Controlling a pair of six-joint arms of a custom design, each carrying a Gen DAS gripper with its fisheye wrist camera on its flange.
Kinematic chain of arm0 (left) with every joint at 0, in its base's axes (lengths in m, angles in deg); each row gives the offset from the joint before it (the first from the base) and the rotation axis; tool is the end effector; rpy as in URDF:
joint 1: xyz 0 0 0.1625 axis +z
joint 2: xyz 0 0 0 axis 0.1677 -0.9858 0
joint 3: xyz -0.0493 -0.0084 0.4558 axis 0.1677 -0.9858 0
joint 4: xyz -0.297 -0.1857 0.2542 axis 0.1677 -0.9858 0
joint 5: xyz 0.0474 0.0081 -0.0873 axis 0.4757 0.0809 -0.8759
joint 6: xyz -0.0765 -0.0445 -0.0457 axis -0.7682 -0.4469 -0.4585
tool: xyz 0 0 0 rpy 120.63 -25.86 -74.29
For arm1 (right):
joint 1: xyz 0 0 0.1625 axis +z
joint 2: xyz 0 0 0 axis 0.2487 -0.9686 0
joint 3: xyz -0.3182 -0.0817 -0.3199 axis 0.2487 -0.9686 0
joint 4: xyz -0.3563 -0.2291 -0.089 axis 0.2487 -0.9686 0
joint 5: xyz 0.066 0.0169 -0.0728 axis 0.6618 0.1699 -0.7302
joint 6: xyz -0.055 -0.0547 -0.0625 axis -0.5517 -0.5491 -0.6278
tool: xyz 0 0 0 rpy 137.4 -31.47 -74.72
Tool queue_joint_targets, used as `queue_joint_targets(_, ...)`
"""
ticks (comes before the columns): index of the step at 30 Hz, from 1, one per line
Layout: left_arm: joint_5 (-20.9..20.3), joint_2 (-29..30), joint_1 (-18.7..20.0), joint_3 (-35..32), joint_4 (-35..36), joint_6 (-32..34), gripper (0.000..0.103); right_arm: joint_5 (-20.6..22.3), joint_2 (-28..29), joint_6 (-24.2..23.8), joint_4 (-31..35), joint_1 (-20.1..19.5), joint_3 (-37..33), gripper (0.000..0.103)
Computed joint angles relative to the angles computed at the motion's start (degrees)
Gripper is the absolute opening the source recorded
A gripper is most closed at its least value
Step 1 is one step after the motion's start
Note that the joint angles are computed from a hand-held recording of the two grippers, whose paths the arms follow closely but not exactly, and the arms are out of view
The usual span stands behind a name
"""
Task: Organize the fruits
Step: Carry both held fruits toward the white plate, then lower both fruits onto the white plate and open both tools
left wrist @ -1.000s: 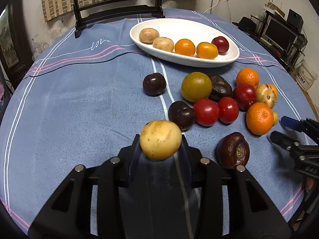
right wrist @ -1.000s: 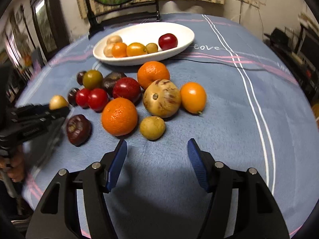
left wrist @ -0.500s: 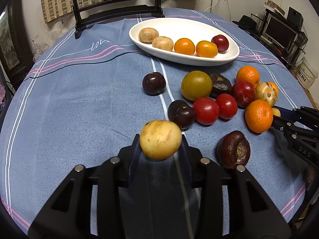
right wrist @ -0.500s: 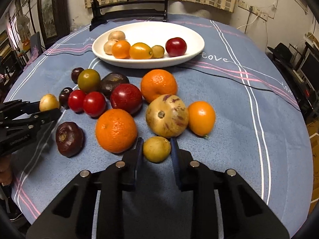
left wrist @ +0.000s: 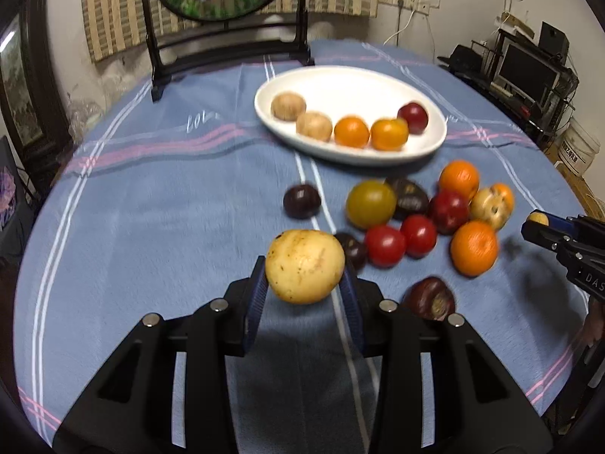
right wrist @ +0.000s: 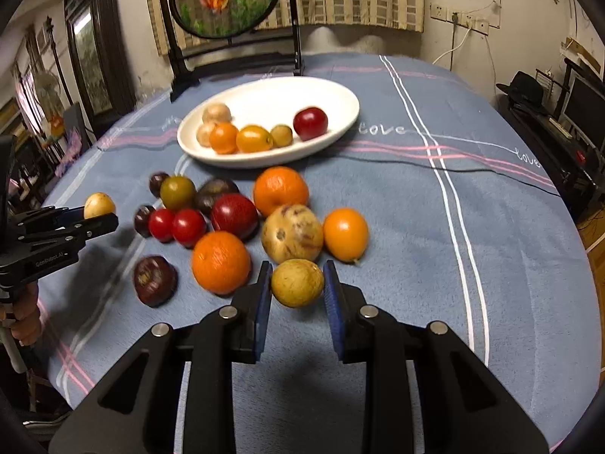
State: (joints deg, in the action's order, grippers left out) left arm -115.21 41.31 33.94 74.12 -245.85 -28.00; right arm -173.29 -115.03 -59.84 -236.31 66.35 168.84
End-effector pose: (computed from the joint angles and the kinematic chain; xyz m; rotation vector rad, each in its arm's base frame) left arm -0.2495 -0.5215 0.0231 0.6881 2.3192 -0.6964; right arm 0.0307 -0.4648 0.2320 0.4410 -2.3687 0.8733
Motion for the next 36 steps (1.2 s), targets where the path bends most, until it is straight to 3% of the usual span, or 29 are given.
queue_joint_targets(5,0.75,0.33,-0.53,-3.16,0.11,3.04,0.038,2.64,-0.35,1.14,0.50,1.26,-2.02,0.027)
queue_joint_targets(10,-1.74,1.50,0.48,-8.44,0.81,4.97,0.038,6.05,0.88,3.70,1.99,3.55,-6.67,0.027)
queue_joint_targets(12,-2.85,2.76,1.33,-12.16,2.94,4.69,0.038,5.46,2.95,4.58,3.29,4.69,-9.95,0.027)
queue_joint_targets(19,-0.55,7.96,3.60,-21.27,6.93,5.27,0.039,1.70,9.07,7.63,12.31,5.92,-19.96,0.027)
queue_joint_targets(26,0.33,11.02,6.17,-27.08,12.28,4.28,0.039,-2.18,13.23,7.09,16.02,6.32,-25.71,0.027)
queue_joint_targets(33,0.15,13.55,7.90,-32.03,16.88,2.13,0.039,-4.92,17.19,9.65,20.33,6.53,-31.37,0.028)
queue_joint_targets(36,0.87,14.01,7.93,-32.74,16.46,1.77,0.041,-4.15,17.63,10.64,21.56,6.17,-32.24,0.032)
